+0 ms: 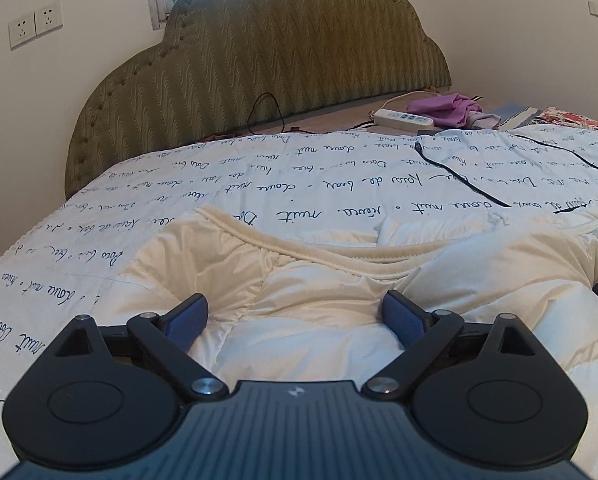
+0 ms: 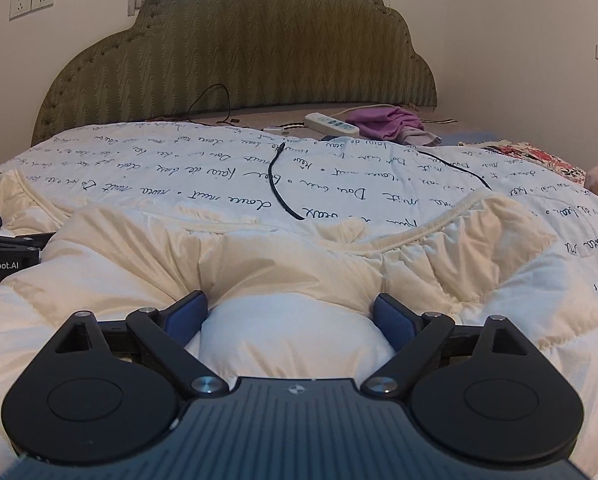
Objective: Fold small clothes
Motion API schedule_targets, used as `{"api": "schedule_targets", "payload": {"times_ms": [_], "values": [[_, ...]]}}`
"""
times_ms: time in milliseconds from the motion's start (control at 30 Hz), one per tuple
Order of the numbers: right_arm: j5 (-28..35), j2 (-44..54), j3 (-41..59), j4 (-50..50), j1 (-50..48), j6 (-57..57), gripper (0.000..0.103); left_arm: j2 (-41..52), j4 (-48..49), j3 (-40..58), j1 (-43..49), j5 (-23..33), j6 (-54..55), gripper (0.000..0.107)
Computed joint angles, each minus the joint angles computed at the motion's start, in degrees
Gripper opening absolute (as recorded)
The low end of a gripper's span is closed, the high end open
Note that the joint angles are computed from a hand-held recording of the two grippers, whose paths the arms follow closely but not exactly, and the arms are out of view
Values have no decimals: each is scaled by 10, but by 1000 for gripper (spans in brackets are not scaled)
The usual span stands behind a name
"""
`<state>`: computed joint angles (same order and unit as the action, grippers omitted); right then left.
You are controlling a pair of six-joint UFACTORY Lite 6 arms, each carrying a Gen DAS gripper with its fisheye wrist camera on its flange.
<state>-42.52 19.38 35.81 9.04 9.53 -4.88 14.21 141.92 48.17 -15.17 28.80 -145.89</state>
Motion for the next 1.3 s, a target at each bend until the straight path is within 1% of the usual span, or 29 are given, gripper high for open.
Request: {"api": "schedule_targets", "payload": {"times_ms": [267,600,833,933,1033,1100,1167,1233,1300], "values": [[-8,27,14,3,2,0,94,13,17,-1,1,15,-20,96],[-18,42,20,-3,0,5,96,19,43,-2,10,15,-46,96],[-16,46,25,5,1,3,98,23,30,3,8,13,-32,97],[1,44,34,12,0,0,102,21,-4,17,5,-8,13,96],[19,27,31,28,4,-16,101,-9,-38,24,18,-66,99,97],[1,6,10,83,26,-53,101,-48,-25,12,35,-97,118,97],[-37,-17,-18,151,60,-90,101,-87,21,-4,56,-113,101,97],[-76,-50,-55,193,95,-107,101,-112,32,-11,75,-106,121,97],[-98,-94,-92,214,129,-115,101,-121,67,-8,104,-97,109,97]]}}
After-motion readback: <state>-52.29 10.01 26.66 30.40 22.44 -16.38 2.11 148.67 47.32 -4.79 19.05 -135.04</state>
